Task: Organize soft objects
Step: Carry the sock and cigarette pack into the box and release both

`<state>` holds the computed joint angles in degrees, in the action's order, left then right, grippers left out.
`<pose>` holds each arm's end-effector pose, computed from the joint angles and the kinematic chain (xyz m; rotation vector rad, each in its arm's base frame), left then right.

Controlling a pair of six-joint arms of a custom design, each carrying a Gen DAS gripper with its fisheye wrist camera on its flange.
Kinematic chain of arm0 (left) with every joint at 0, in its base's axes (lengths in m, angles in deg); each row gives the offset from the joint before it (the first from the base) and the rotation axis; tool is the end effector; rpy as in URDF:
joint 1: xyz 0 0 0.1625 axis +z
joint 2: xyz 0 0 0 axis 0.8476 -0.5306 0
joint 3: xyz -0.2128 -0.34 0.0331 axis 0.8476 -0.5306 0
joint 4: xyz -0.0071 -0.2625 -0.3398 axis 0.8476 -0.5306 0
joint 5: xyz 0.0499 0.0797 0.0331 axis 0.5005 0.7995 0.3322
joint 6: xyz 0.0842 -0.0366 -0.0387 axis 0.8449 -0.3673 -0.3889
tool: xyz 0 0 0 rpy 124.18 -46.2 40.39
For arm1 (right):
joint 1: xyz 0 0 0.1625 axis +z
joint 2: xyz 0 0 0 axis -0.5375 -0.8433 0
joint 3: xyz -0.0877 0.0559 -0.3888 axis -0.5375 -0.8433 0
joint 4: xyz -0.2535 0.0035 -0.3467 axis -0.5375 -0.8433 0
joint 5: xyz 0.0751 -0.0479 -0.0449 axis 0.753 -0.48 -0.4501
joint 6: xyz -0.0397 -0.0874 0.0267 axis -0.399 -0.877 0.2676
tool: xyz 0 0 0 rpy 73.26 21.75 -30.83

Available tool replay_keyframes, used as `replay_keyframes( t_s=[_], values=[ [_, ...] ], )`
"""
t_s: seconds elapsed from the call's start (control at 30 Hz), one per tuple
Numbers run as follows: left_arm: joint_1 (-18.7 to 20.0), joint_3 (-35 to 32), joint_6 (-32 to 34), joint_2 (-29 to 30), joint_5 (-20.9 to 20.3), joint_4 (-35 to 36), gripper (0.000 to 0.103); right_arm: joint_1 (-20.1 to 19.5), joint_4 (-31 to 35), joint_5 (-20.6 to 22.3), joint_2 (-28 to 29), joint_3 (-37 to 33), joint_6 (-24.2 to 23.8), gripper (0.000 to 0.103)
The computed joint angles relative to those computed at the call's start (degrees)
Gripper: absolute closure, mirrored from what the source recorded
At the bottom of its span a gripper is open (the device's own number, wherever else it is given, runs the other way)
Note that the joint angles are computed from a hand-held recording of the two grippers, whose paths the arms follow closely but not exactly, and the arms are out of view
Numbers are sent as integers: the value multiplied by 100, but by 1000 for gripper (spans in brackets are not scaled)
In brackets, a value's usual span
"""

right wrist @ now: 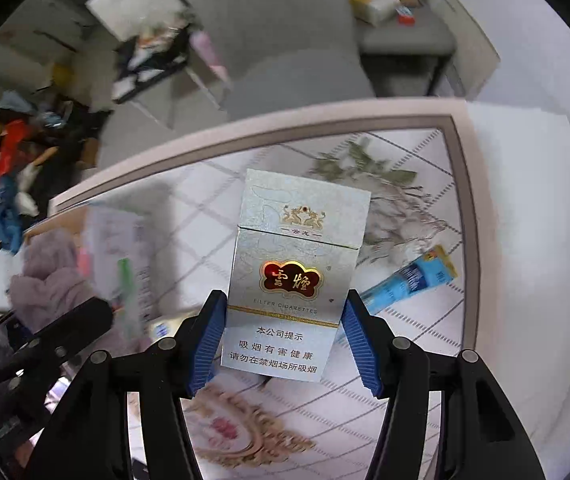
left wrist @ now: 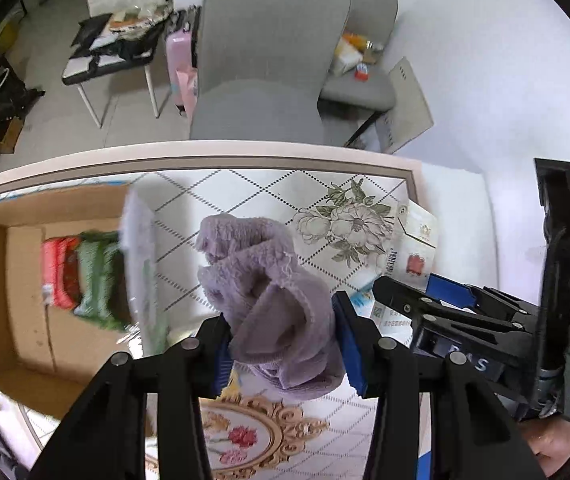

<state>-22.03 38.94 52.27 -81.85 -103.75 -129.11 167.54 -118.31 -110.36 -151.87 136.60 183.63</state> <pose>-0.2874 -0.3954 0.3366 1.1313 2.4611 0.4392 0.3753 -0.2729 0.1691 -1.0132 -2.3283 0.6891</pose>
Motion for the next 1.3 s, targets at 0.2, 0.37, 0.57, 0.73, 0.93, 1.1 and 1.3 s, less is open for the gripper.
replay_keyframes(
  t_s=[0.2,0.37,0.57,0.73,0.93,1.1,1.3],
  values=[
    [407,-600,207,-204,340,500,62,574,-162,6,1278,-1391,-443,42],
    [1012,-1428,338,-55,956,915,61,525,-748,152,2385,-2336,-1058,42],
    [1740,-2366,804,503,1510,1047,61,299,-647,362,3464,-3475,-1278,42],
    [2170,-2927,1283,1097,1825,1041,61,68,-414,443,4067,-4159,-1289,42],
    [2574,-3330,1647,1911,2186,971,61,-278,-275,636,4613,-4630,-1321,42],
    [2793,-3479,1758,2412,2441,966,61,-544,-267,868,4889,-4729,-1373,42],
    [2909,-3599,1818,2766,2602,1013,61,-780,-596,1117,4981,-4483,-1366,42]
  ],
)
